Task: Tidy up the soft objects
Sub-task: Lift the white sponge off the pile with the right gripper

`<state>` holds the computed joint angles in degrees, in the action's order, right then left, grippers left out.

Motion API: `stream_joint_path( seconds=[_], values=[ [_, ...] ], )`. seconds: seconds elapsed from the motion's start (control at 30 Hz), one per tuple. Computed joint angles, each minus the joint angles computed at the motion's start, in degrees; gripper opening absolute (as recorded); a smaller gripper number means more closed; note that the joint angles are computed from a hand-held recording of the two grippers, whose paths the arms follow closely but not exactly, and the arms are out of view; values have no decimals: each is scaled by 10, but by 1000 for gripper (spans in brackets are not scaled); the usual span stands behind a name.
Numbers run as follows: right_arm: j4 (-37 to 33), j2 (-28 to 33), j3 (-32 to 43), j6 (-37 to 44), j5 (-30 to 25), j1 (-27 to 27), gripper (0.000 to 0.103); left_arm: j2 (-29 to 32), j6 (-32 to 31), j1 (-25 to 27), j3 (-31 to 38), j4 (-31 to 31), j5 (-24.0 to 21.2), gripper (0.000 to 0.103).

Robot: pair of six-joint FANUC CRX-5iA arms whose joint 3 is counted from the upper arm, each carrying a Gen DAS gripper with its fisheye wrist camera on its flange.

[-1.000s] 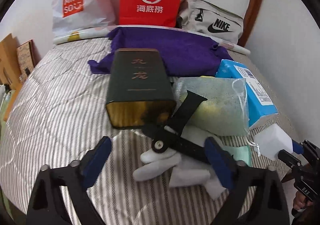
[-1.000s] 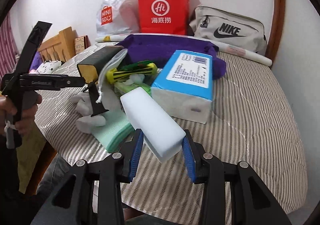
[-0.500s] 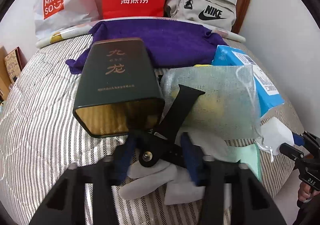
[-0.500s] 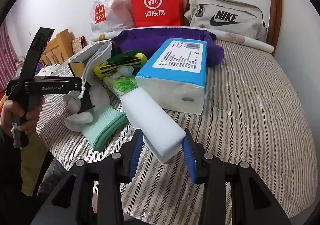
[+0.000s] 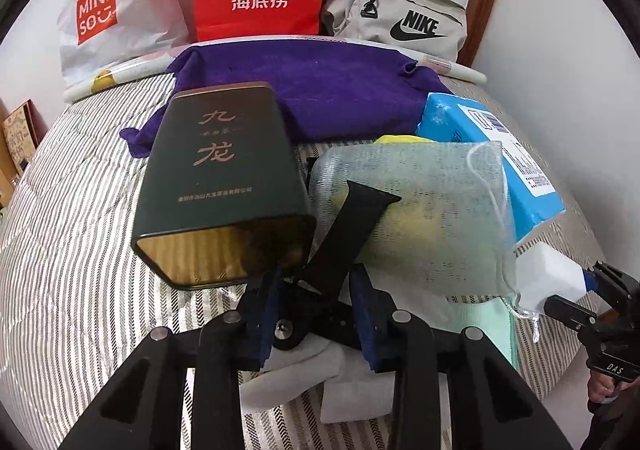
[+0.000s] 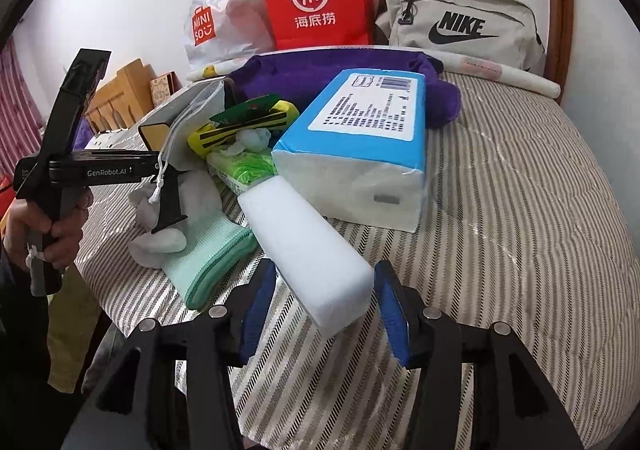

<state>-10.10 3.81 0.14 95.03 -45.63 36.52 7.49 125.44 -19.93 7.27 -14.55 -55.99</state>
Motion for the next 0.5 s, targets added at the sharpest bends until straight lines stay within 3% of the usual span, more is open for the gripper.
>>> stream_joint_path(
  seconds=[0.03, 0.1, 0.2, 0.5],
  values=[
    [-1, 0, -1, 2, 3, 1, 51, 0, -4, 0, -1, 1, 1, 32],
    [2, -3, -7, 3, 12, 5, 45, -1, -8, 0, -3, 0, 3, 19],
    [14, -14, -20, 5, 29, 13, 45, -12, -15, 6, -16, 14, 17, 12],
    [41, -27, -28, -23, 31, 23, 44, -42, -5, 10, -46, 25, 37, 6]
  ],
)
